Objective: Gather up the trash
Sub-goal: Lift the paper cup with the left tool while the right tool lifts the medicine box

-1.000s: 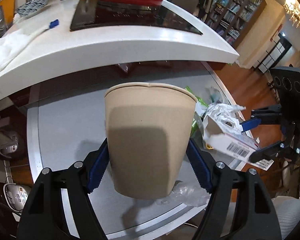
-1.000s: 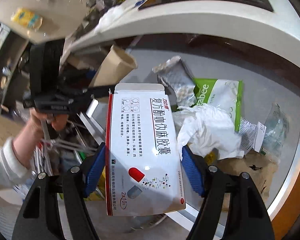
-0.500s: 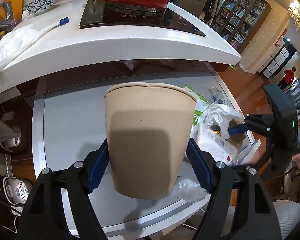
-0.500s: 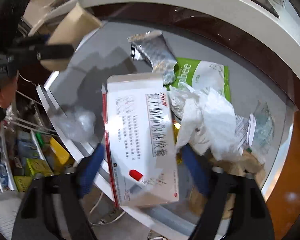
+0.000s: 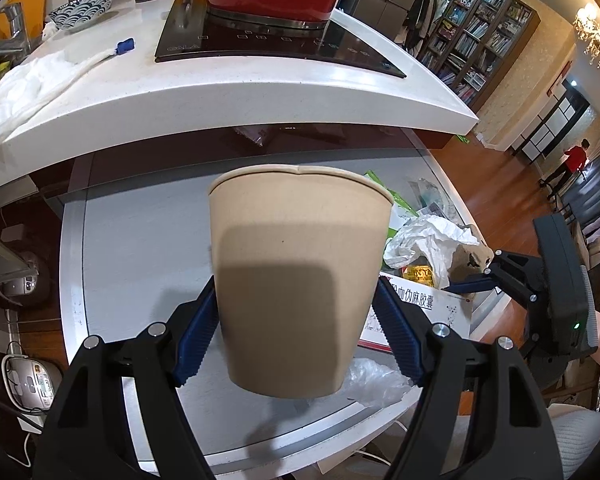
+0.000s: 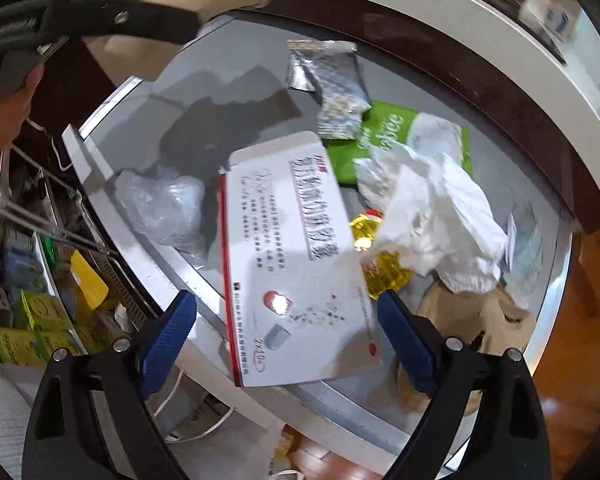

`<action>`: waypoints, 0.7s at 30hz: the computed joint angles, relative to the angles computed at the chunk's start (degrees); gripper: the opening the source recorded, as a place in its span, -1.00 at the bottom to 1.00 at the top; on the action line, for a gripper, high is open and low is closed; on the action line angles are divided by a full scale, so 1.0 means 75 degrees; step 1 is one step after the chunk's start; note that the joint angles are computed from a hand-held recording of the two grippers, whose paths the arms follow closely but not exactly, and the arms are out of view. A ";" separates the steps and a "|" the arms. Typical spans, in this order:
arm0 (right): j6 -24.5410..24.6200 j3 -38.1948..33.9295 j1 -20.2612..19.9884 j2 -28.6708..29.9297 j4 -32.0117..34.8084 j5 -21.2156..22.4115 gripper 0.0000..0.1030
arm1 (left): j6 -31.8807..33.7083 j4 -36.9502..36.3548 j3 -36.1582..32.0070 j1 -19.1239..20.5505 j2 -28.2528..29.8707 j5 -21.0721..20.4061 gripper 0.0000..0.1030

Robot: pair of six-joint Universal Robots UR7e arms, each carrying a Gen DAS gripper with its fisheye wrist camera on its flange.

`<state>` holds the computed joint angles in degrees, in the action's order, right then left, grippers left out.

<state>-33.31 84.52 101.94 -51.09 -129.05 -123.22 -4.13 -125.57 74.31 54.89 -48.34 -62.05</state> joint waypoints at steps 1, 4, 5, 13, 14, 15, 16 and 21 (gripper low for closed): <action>0.0109 -0.0102 -0.0013 0.0081 0.0201 0.0007 0.40 | -0.0011 0.0005 0.0010 -0.0001 -0.0013 -0.0001 0.46; 0.0296 -0.0257 -0.0039 0.0045 0.0491 0.0241 0.37 | -0.0040 -0.0020 0.0044 -0.0017 -0.0051 0.0021 0.46; 0.0341 -0.0306 -0.0058 -0.0004 0.0633 0.0352 0.37 | -0.0047 -0.0059 0.0082 -0.0027 -0.0082 0.0028 0.46; 0.1203 -0.0601 -0.0280 -0.0832 0.1532 0.2416 0.37 | -0.0154 -0.0887 0.0617 -0.0304 -0.0572 0.0269 0.46; 0.1270 -0.0606 -0.0304 -0.0936 0.1552 0.2706 0.37 | -0.0129 -0.1037 0.0695 -0.0362 -0.0625 0.0348 0.46; 0.1345 -0.0579 -0.0328 -0.1095 0.1439 0.3090 0.37 | -0.0130 -0.1255 0.0810 -0.0454 -0.0700 0.0494 0.46; 0.1402 -0.0569 -0.0348 -0.1188 0.1329 0.3339 0.37 | -0.0163 -0.1433 0.0905 -0.0544 -0.0753 0.0672 0.46; 0.1628 -0.0550 -0.0394 -0.1539 0.0897 0.4332 0.37 | -0.0492 -0.2128 0.1454 -0.1015 -0.1014 0.1318 0.46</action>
